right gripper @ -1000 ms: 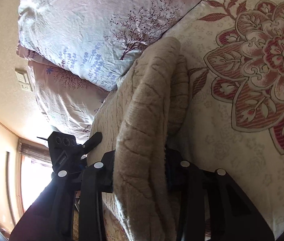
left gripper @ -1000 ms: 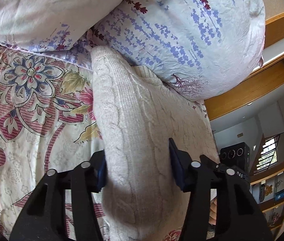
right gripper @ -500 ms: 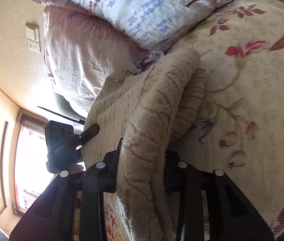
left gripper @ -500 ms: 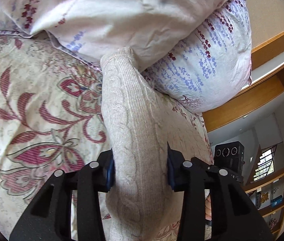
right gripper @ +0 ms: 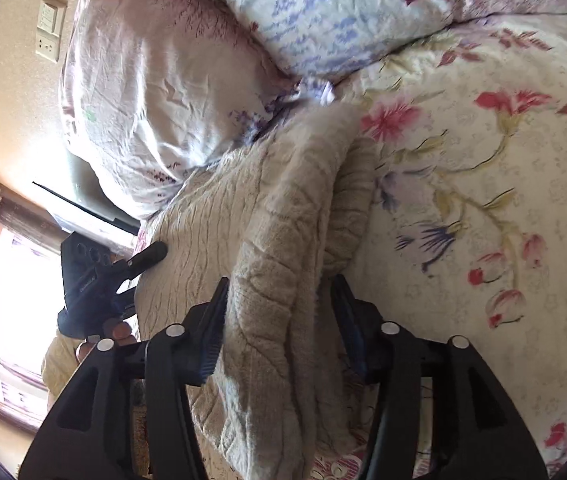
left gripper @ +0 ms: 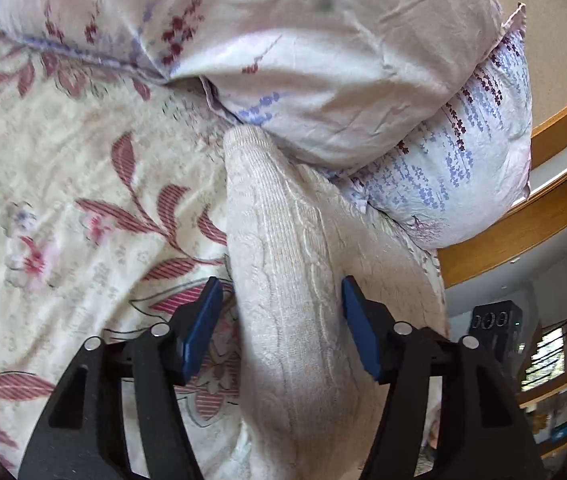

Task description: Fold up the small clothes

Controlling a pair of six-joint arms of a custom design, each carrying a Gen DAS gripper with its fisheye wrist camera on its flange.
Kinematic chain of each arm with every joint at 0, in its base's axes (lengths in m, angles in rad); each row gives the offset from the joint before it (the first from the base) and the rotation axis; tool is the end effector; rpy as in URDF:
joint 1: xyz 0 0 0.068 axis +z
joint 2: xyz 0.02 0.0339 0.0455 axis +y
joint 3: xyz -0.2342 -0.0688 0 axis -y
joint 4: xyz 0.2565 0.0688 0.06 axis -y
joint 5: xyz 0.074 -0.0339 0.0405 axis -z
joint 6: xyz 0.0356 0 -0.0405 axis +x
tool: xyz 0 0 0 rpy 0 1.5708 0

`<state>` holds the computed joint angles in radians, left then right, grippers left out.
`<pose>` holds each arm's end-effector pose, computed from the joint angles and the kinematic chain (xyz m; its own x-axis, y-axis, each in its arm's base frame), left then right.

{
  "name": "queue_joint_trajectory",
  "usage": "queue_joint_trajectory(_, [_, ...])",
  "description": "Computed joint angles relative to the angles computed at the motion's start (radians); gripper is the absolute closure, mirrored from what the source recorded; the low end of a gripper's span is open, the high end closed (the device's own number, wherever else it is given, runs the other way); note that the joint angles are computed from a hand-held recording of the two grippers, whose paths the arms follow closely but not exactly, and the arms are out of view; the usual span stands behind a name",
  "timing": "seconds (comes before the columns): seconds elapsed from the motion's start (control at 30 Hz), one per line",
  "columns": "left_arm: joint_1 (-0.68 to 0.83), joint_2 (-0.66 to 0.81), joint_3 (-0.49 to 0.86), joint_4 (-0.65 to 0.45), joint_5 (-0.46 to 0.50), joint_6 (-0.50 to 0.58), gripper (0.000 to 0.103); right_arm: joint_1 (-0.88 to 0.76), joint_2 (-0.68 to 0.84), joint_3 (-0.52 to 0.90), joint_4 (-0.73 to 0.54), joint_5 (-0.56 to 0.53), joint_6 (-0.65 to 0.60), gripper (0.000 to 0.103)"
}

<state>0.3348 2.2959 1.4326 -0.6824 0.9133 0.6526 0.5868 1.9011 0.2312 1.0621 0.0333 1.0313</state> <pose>0.3776 0.1015 0.0371 -0.8607 0.0935 -0.5004 0.4287 0.6632 -0.6134 0.1841 0.1210 0.0113 -0.6996 0.5646 -0.4380 0.1354 0.7066 0.6945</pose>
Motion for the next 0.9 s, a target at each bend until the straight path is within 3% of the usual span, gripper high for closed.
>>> queue_joint_trajectory(0.1, [0.032, -0.194, -0.227, 0.244, 0.009, -0.006, 0.030, -0.094, -0.027, -0.073, 0.123, -0.017, 0.024, 0.047])
queue_joint_trajectory(0.27, [-0.012, -0.412, -0.480, 0.345, 0.021, 0.157, 0.019, -0.177, 0.038, 0.046, 0.053, -0.113, 0.024, 0.052])
queue_joint_trajectory(0.3, [-0.027, -0.423, -0.498, 0.338, 0.014, 0.184, 0.019, -0.187, 0.077, 0.081, 0.056, -0.144, 0.023, 0.062])
queue_joint_trajectory(0.33, [-0.044, -0.424, -0.506, 0.328, 0.004, 0.201, 0.019, -0.165, 0.108, 0.133, 0.029, -0.139, 0.026, 0.080])
queue_joint_trajectory(0.4, [-0.079, -0.418, -0.520, 0.342, -0.027, 0.199, 0.019, -0.140, 0.089, 0.150, -0.014, -0.079, -0.036, 0.093])
queue_joint_trajectory(0.5, [-0.097, -0.394, -0.521, 0.375, -0.043, 0.194, 0.019, -0.061, -0.078, 0.067, -0.059, 0.081, -0.103, 0.094])
queue_joint_trajectory(0.57, [-0.100, -0.383, -0.511, 0.361, -0.040, 0.212, 0.019, -0.039, -0.137, 0.079, -0.172, 0.142, -0.124, 0.094])
queue_joint_trajectory(0.67, [-0.114, -0.382, -0.523, 0.384, -0.058, 0.223, 0.019, -0.059, -0.070, 0.155, -0.306, 0.136, -0.089, 0.094])
queue_joint_trajectory(0.77, [-0.144, -0.388, -0.569, 0.482, -0.102, 0.210, 0.019, -0.107, 0.047, 0.157, -0.190, 0.066, -0.032, 0.094])
queue_joint_trajectory(0.83, [-0.170, -0.416, -0.640, 0.608, -0.148, 0.185, 0.019, -0.114, 0.015, 0.148, -0.219, 0.048, -0.039, 0.093])
queue_joint_trajectory(0.9, [-0.170, -0.456, -0.696, 0.660, -0.167, 0.199, 0.018, -0.102, -0.063, 0.102, -0.238, 0.050, -0.035, 0.088])
